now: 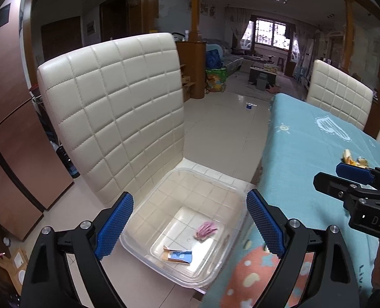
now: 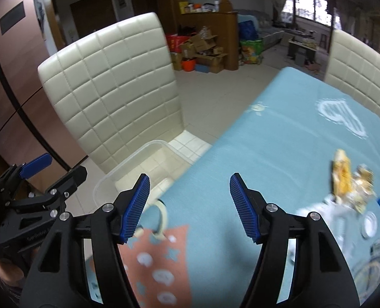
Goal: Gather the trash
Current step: 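Return both tools over the table toward the remaining trash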
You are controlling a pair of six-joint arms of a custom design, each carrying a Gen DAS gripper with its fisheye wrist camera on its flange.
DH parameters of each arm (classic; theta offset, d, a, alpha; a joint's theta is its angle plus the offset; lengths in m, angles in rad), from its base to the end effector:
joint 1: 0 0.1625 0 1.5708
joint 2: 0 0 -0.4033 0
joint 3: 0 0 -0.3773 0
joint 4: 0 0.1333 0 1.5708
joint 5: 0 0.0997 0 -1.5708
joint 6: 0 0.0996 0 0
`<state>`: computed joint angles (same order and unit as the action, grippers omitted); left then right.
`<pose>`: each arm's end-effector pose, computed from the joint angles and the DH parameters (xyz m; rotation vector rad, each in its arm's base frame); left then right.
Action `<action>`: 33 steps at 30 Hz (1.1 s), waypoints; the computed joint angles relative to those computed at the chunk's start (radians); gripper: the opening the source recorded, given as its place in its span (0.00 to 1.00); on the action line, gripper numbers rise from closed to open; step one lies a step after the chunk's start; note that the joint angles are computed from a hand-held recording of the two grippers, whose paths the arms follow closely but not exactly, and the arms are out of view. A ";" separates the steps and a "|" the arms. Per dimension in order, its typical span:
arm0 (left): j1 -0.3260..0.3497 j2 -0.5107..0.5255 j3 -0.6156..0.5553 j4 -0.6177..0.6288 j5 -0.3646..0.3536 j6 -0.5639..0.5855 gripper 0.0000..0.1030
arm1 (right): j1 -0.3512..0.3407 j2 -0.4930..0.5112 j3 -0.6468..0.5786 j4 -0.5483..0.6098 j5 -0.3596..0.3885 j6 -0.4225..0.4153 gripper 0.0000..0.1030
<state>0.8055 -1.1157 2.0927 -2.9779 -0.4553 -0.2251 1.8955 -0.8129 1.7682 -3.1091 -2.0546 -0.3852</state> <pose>-0.1838 -0.5129 0.2138 0.2883 2.1280 -1.0397 0.2824 -0.5663 0.1286 0.7087 -2.4547 0.7452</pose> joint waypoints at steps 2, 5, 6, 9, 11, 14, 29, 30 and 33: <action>-0.016 0.007 -0.001 0.007 -0.017 -0.003 0.85 | -0.005 -0.040 0.043 -0.020 -0.019 0.010 0.64; -0.041 0.021 -0.001 0.002 -0.048 0.000 0.85 | -0.015 -0.109 0.113 -0.056 -0.041 0.023 0.64; -0.054 0.028 0.000 0.000 -0.063 0.001 0.85 | -0.018 -0.129 0.135 -0.072 -0.050 0.025 0.64; -0.083 0.049 -0.002 0.012 -0.097 -0.002 0.85 | -0.032 -0.195 0.210 -0.139 -0.082 0.023 0.65; -0.106 0.062 -0.001 0.029 -0.132 -0.010 0.85 | -0.046 -0.244 0.265 -0.180 -0.098 0.024 0.65; -0.141 0.093 -0.007 0.041 -0.188 -0.012 0.85 | -0.075 -0.318 0.347 -0.238 -0.123 0.022 0.66; -0.244 0.300 -0.108 0.140 -0.378 -0.018 0.85 | -0.286 -0.591 0.620 -0.478 -0.230 -0.002 0.83; -0.246 0.307 -0.114 0.151 -0.383 -0.025 0.85 | -0.296 -0.598 0.626 -0.496 -0.232 -0.009 0.84; -0.252 0.327 -0.135 0.180 -0.374 -0.048 0.85 | -0.328 -0.618 0.634 -0.521 -0.231 -0.016 0.85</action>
